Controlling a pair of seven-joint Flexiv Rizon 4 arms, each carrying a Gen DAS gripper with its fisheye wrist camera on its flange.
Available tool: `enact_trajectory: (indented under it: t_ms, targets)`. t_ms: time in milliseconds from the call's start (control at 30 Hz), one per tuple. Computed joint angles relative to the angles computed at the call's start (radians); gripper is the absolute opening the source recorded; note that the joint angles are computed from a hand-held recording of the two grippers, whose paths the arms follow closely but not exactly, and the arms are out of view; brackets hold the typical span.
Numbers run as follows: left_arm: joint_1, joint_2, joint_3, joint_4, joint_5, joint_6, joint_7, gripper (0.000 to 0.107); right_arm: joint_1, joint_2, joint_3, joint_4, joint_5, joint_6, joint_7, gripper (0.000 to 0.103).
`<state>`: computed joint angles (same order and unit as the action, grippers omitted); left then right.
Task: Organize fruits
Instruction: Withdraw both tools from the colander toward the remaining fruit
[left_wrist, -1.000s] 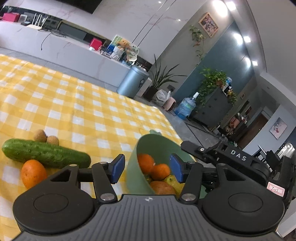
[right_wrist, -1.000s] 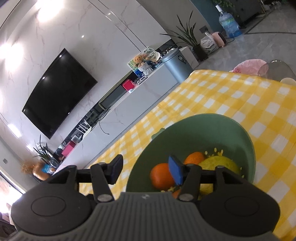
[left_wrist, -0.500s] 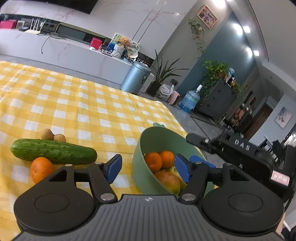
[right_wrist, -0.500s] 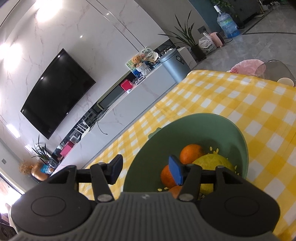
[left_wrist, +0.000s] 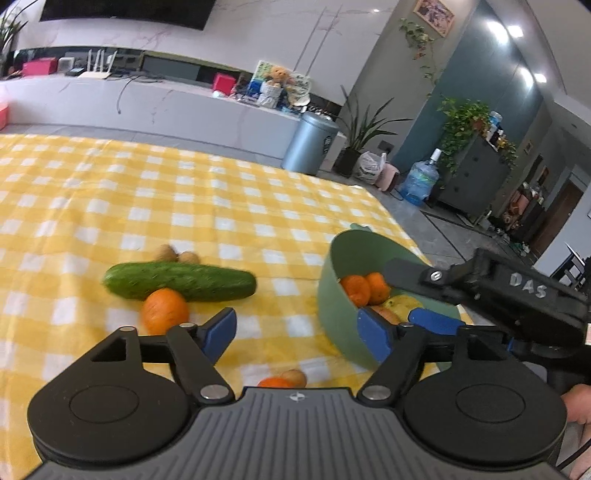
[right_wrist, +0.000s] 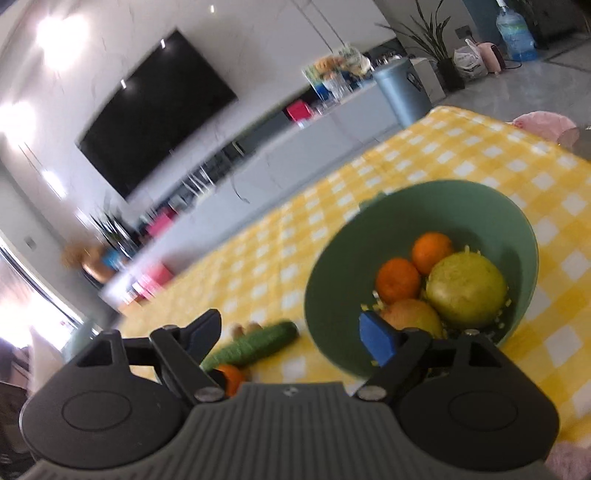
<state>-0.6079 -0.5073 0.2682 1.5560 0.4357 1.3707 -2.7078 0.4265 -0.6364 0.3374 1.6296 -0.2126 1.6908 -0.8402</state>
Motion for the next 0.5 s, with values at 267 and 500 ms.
enact_trajectory:
  t_ms: [267, 500]
  targets:
    - [0.01, 0.08, -0.028, 0.045, 0.062, -0.158, -0.042, 0.089, 0.024, 0.034, 0.031, -0.032, 0.015, -0.226, -0.07, 0.091]
    - [0.089, 0.143, -0.097, 0.115, 0.085, -0.171, -0.076, 0.089, 0.064, 0.071, 0.015, -0.015, 0.084, -0.303, -0.111, 0.05]
